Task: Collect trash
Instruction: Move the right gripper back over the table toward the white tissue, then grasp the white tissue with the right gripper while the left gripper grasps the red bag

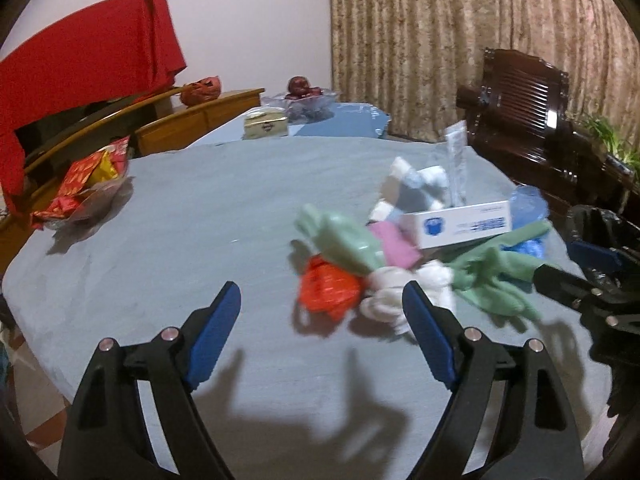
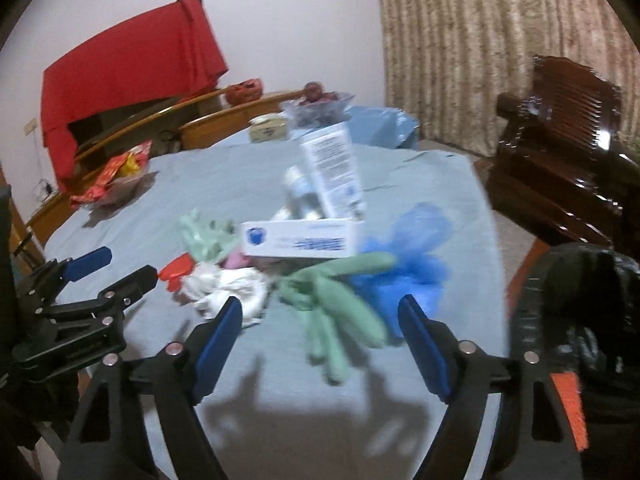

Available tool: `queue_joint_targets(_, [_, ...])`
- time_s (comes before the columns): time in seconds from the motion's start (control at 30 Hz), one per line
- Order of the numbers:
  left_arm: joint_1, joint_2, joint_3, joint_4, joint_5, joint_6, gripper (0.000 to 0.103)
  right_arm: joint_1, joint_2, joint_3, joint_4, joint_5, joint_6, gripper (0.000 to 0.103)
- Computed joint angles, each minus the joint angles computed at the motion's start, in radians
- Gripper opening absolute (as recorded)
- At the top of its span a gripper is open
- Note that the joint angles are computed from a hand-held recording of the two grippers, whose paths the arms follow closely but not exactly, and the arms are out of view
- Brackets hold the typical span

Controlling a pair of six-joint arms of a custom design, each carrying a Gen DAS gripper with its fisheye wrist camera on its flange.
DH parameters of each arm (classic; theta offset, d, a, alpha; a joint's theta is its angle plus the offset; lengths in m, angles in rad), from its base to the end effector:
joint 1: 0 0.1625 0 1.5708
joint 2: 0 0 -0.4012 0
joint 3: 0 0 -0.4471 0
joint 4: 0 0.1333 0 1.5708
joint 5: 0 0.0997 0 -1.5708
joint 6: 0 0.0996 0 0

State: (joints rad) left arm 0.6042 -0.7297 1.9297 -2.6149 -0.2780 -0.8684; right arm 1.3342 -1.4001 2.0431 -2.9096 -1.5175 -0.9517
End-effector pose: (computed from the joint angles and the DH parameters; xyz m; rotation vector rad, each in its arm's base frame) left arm -0.3269 -0.5040 -0.0292 0.2159 1.9918 -1.1034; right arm 0.0020 -0.5830 0.2774 0.9587 -2.4922 0.8422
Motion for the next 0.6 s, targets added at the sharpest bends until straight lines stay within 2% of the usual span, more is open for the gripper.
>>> queue_joint_targets(0.17, [0.016, -0.055, 0.046, 0.081, 0.003, -0.094, 0.081, 0.037, 0.073, -0.009, -0.009, -0.028, -0.005, 0.075])
queue_joint_targets(0.37, [0.028, -0.092, 0.076, 0.124, 0.001, -0.141, 0.081, 0.062, 0.135, -0.026, 0.007, -0.071, 0.003, 0.072])
queue_joint_targets(0.47, [0.037, -0.100, 0.084, 0.116, -0.003, -0.146, 0.081, 0.069, 0.161, -0.041, 0.034, -0.090, 0.007, 0.063])
queue_joint_targets(0.53, [0.041, -0.100, 0.088, 0.099, -0.004, -0.140, 0.081, 0.069, 0.171, -0.056, 0.078, -0.096, 0.015, 0.046])
queue_joint_targets(0.6, [0.043, -0.098, 0.088, 0.083, -0.008, -0.130, 0.081, 0.065, 0.169, -0.064, 0.113, -0.091, 0.017, 0.035])
